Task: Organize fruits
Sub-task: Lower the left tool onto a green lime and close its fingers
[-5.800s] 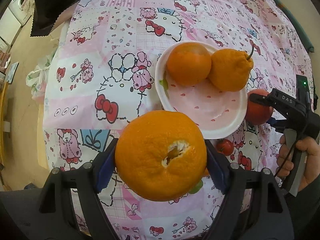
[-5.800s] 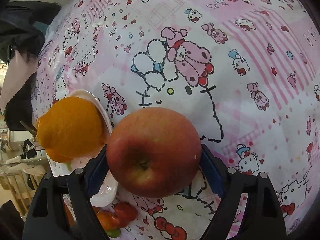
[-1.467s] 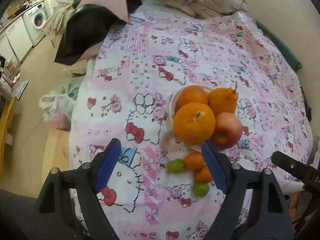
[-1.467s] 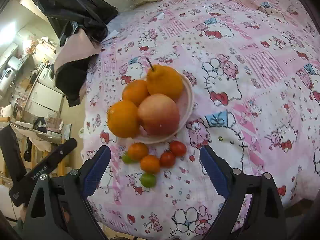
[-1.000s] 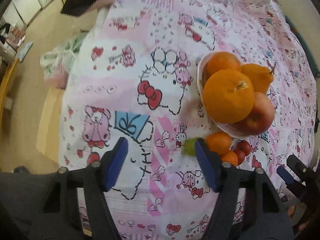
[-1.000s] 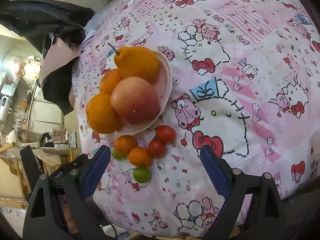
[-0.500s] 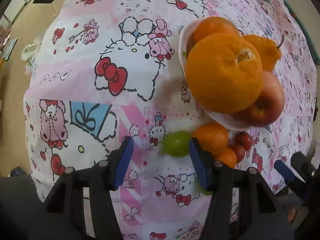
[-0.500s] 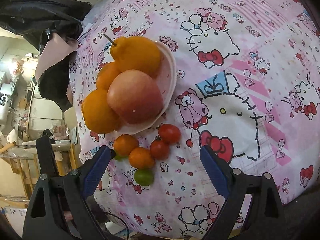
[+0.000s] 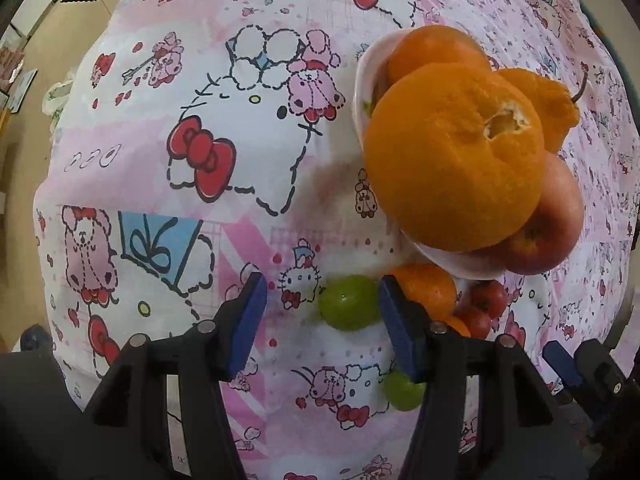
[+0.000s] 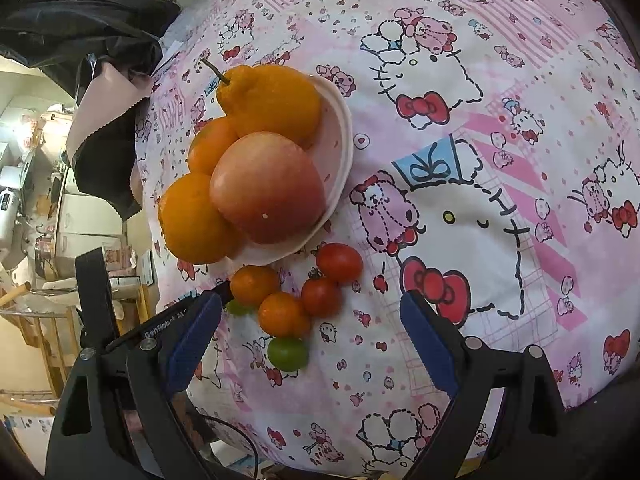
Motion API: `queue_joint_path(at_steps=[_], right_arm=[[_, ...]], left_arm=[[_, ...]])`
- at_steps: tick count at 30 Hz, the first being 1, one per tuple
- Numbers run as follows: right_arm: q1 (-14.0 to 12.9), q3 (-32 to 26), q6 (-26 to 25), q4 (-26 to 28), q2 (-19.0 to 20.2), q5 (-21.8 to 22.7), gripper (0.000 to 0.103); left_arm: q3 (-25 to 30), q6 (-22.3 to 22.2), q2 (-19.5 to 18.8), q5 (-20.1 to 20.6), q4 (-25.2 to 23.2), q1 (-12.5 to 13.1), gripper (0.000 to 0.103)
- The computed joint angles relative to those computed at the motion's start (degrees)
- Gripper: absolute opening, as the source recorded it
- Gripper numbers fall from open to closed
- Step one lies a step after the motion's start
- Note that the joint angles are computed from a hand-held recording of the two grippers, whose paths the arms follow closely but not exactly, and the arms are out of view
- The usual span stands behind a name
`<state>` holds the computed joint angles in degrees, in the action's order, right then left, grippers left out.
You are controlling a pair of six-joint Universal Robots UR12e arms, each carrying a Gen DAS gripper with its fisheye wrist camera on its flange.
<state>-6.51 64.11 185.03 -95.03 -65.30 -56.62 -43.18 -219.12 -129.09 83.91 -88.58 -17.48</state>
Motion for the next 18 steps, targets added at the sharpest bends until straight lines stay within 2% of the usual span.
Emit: queue_joint_path(at_steps=[5, 8, 10, 11, 15, 18], right_arm=[[-0.1, 0.2, 0.6, -0.3, -0.1, -0.7, 0.093], [-0.2, 0.3, 1.3, -0.5, 0.0, -0.8, 0.093], [0.0, 0.1, 1.0, -0.4, 0.1, -1.0, 0.093], [0.0, 0.0, 0.7, -0.3, 0.2, -1.1, 0.093], [0.2, -0.1, 0.4, -0.1, 0.2, -1.4, 0.093], [0.2, -0.1, 0.4, 0.0, 0.3, -1.2, 0.093]], left_arm=[[-1.8, -3.0, 1.0, -5.5, 0.6, 1.1, 0.052], [-2.6, -2.5, 1.5, -7.0, 0.8, 1.3, 0.052], [-1.3, -1.2, 1.0, -5.4, -1.3, 1.0, 0.054], [-2.1, -1.4, 1.5, -5.1, -1.0, 1.0, 0.055], [-4.0, -4.3, 3.5, 0.1, 0.7, 0.9, 0.056], [-5.4, -5.4, 4.8, 1.8, 2.5, 1.0, 0.055]])
